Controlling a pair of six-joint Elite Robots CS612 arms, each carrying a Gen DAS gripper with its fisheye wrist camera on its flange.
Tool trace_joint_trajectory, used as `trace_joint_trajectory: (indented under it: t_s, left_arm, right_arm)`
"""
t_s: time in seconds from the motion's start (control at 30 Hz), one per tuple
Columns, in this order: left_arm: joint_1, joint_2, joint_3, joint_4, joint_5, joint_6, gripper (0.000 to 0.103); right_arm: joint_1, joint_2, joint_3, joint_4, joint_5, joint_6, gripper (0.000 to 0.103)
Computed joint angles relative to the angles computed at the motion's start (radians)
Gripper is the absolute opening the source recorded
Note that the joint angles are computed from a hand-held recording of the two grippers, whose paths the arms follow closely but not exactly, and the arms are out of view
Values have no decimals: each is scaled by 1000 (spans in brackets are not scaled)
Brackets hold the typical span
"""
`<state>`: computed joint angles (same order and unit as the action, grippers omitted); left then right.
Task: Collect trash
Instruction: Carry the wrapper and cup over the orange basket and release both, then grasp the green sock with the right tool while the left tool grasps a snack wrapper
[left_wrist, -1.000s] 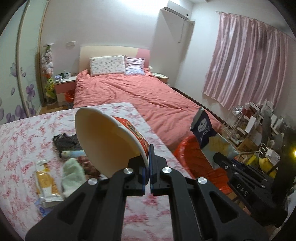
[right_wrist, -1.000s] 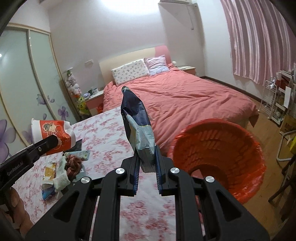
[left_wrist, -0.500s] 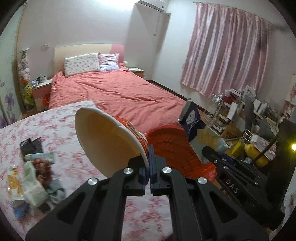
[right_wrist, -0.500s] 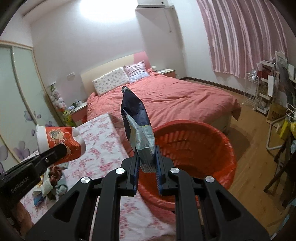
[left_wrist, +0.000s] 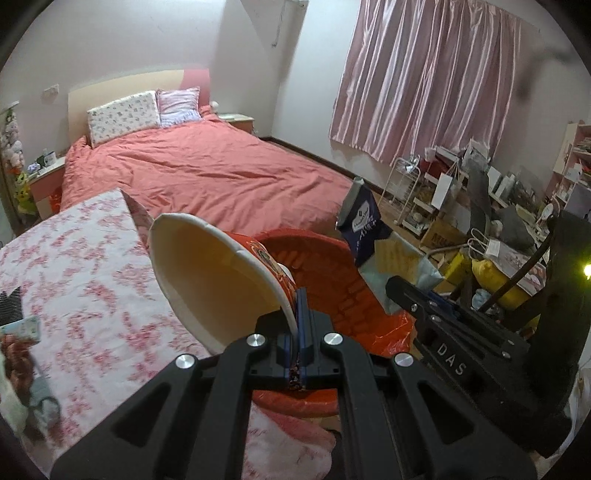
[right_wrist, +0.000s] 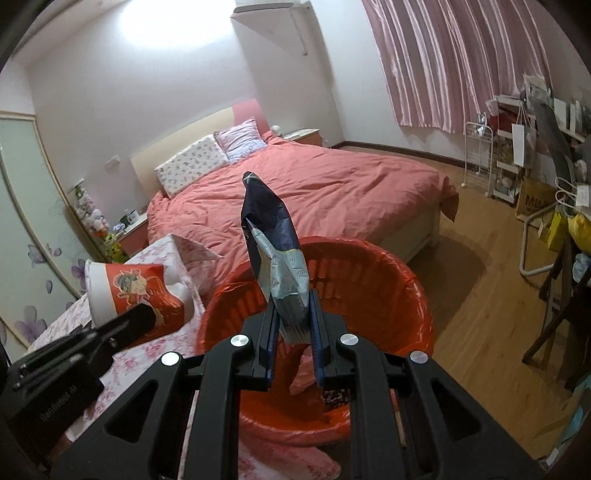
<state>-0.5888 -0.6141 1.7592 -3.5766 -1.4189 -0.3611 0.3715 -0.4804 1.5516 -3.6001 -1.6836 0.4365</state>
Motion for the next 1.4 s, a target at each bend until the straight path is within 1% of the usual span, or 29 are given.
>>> trace_joint_trajectory:
  t_s: [0.03,0.1,0.13,0.17,0.23,0.27,0.33,0.43,0.5,0.53,0.57,0.67,0.73,0.8,1.0,1.1,1.2,1.4]
  left_arm:
    - [2,7,-16,23,-7,-3,5]
    - [3,15,-30,46,-2,-13,13]
    - [6,20,-39,62,-3,-17,21]
    - [8,22,-41,69,2,-18,29]
    - [11,26,-43,79,20,-25,37]
    - [13,27,-42,83,30,-31,39]
    - [20,25,-37,91,38,-43,42]
    - [27,20,-24,97,58,-60,48]
    - [29,14,-10,94,80,-65,53]
    - [28,10,0,91,101,-69,59]
    - [25,5,11,87,125,-72,65]
    - [17,-9,54,63,201,-76,74]
    - [17,-19,85,45,236,-78,77]
    - [21,-28,109,34,251,-83,78]
    - [45,-59,193,9,283,-144,80]
    - [57,-72,236,-11,303,-180,81]
    - [69,-83,281,-35,339,-210,81]
    - [109,-102,374,-80,407,-279,82]
  right_arm:
    - [-5,3,-7,10,12,5,16]
    - [-10,5,-8,16,15,11,17]
    - [-12,7,-12,26,14,12,19]
    - [-12,7,-13,33,16,13,24]
    - [-11,7,-14,42,10,19,30]
    - [-10,6,-11,44,8,21,32]
    - [-9,6,-5,43,1,23,41]
    - [-6,3,1,46,-10,22,46]
    - [-7,1,-1,53,-15,16,50]
    - [-3,-3,3,52,-24,13,52]
    - [-3,-4,2,54,-26,10,53]
    - [2,-8,1,53,-29,-1,55]
    - [10,-11,0,52,-34,-11,58]
    - [19,-11,-5,53,-37,-26,60]
    - [50,-15,-17,57,-29,-72,63]
    - [65,-15,-25,65,-15,-95,63]
    - [82,-14,-36,79,0,-119,63]
    - [120,-1,-73,114,59,-178,63]
